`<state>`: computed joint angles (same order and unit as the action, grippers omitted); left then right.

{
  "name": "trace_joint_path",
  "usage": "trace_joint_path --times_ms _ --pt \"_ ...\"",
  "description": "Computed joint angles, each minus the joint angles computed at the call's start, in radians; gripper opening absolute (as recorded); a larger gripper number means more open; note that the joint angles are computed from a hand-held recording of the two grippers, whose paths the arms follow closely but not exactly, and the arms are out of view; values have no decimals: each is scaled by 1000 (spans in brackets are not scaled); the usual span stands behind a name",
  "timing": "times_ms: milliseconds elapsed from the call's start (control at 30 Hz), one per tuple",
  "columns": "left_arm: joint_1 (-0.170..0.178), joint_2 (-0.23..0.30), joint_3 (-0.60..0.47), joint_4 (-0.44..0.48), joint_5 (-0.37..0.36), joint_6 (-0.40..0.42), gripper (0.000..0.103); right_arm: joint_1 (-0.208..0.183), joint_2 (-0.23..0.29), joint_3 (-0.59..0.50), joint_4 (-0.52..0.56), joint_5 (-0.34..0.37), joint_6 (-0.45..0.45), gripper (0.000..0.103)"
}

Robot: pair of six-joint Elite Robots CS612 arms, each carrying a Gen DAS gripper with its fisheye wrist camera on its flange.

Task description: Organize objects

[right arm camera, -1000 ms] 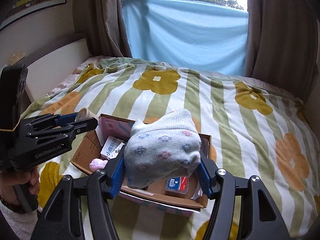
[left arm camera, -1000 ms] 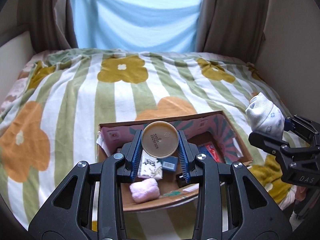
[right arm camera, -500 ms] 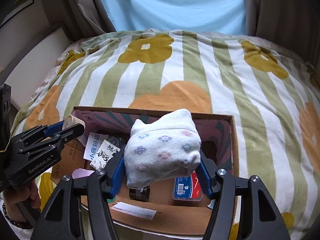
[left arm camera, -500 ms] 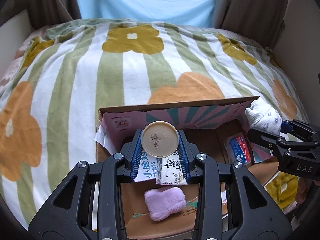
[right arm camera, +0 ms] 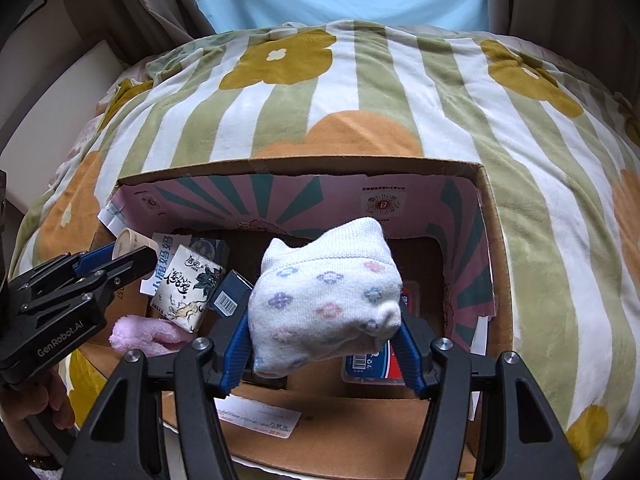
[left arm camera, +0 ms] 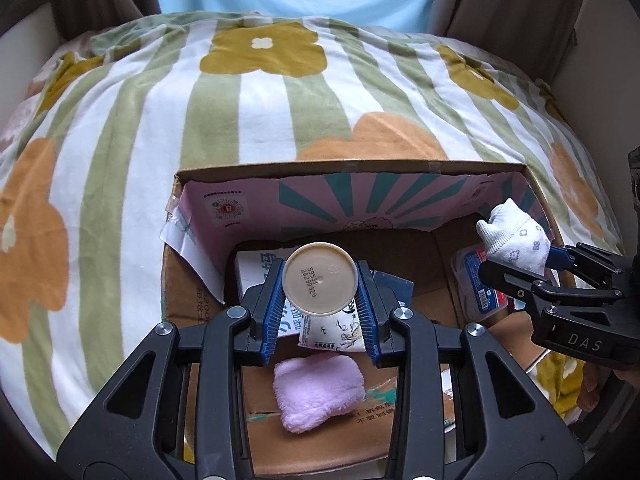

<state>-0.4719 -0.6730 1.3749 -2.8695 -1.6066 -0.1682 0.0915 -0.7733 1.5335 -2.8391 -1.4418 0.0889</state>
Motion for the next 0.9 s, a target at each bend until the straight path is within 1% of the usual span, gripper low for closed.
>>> trace_joint_path --times_ms 100,233,333,367,433,467,500,533,567,600,733,767,833,900 --pt "-5 -13 6 -24 19 12 30 -1 -9 -7 15 5 3 58" --pt "-14 -33 16 -54 67 39 31 -2 -16 -17 13 -10 13 58" --pt "-13 -39 19 -63 63 44 31 -1 -15 -27 29 -20 29 58" --pt "-11 -39 19 -60 54 44 31 -2 -13 -32 42 -16 36 61" --pt "-12 -38 16 -39 64 35 36 -7 -9 -32 40 5 59 69" --pt "-14 -37 17 -35 74 30 60 -10 -8 -27 25 12 80 80" --pt "-14 -35 18 -33 81 26 103 -12 -9 -21 18 12 111 89" --pt "-13 -30 22 -63 81 17 101 -16 -10 -19 27 21 135 94" --pt "-10 -25 19 -65 73 11 103 -20 -10 -14 22 37 146 102" --pt "-8 -20 16 -61 65 4 103 -21 -11 -8 7 40 150 102" --pt "-6 -8 12 -59 80 -12 103 -10 -17 3 -1 -30 123 102" --pt "-7 -8 16 -62 87 -18 103 -8 -19 5 1 -37 119 102" --pt "-6 -12 27 -86 72 -30 103 -7 -23 9 -3 -40 114 102" --pt "-11 -24 46 -104 83 -31 103 -2 -30 15 -16 -67 109 102"
